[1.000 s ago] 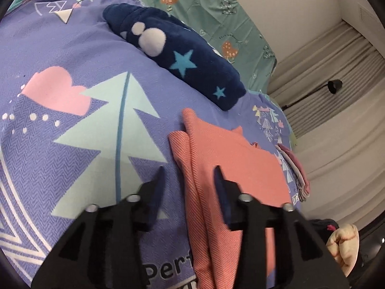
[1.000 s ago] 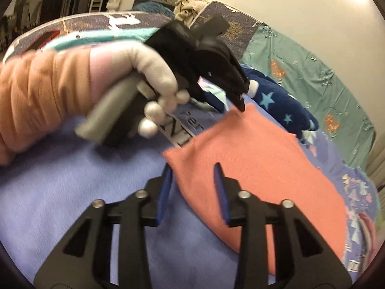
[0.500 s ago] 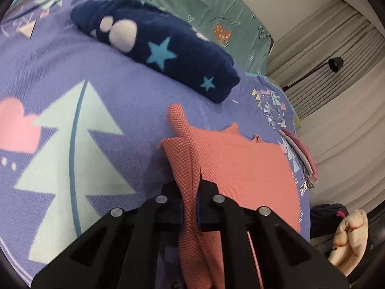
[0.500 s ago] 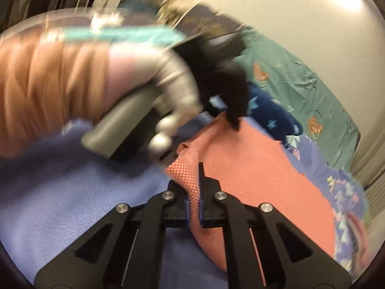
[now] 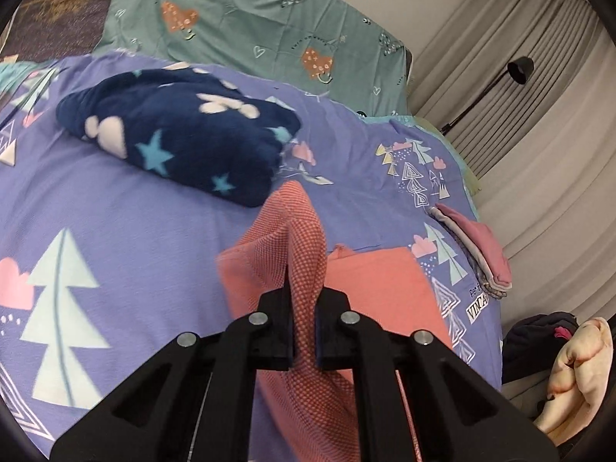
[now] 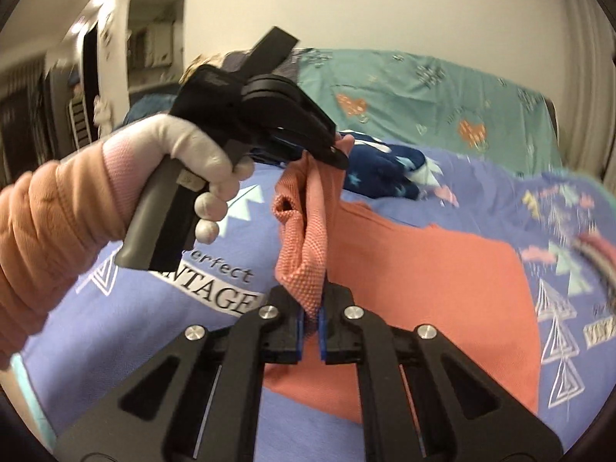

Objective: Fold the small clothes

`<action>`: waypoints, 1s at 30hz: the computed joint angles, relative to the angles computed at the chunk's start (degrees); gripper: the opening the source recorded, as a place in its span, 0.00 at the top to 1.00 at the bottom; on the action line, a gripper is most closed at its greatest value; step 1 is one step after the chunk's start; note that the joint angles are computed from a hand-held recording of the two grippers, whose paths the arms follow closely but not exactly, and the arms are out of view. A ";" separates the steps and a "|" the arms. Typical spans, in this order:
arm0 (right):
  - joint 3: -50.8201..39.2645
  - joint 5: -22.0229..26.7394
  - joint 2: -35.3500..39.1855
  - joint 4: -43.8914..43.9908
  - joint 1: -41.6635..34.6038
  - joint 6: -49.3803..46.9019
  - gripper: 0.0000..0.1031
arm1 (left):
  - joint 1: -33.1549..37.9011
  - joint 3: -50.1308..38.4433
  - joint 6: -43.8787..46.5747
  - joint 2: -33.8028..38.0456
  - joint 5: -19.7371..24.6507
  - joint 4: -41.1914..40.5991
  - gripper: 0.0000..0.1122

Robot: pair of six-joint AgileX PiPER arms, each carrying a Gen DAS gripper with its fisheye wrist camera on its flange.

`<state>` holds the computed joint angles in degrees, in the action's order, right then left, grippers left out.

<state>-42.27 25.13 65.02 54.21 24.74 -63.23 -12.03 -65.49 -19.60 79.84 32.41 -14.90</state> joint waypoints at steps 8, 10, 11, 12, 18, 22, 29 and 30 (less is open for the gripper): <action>-3.37 24.58 6.97 12.82 -26.69 -13.54 0.95 | -10.97 -13.90 -19.72 11.69 3.87 16.61 0.94; -4.08 28.39 9.11 13.61 -32.01 -15.31 0.95 | -13.71 -18.67 -23.35 15.47 5.59 20.18 0.94; -4.56 30.02 10.37 14.01 -34.19 -16.09 0.95 | -14.71 -20.43 -24.55 16.81 6.34 21.53 0.94; -5.06 31.41 11.41 14.17 -36.05 -16.43 0.95 | -16.17 -23.33 -26.02 19.04 7.61 23.38 0.94; -7.05 38.16 17.15 13.33 -46.91 -17.92 0.95 | -20.50 -38.52 -25.45 30.77 14.14 24.07 0.94; -7.63 39.97 20.38 12.01 -51.15 -17.58 0.95 | -22.71 -49.33 -23.07 38.67 19.44 23.12 0.94; -7.47 41.96 23.37 9.67 -55.51 -17.09 0.95 | -25.96 -69.66 -19.96 51.85 31.14 25.26 0.92; -7.75 42.19 23.86 9.48 -55.60 -16.89 0.95 | -26.46 -71.76 -19.71 53.12 32.26 26.21 0.90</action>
<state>-50.02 67.33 88.88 63.70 -30.86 -80.12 -38.49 -137.24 -39.30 132.96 64.67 11.31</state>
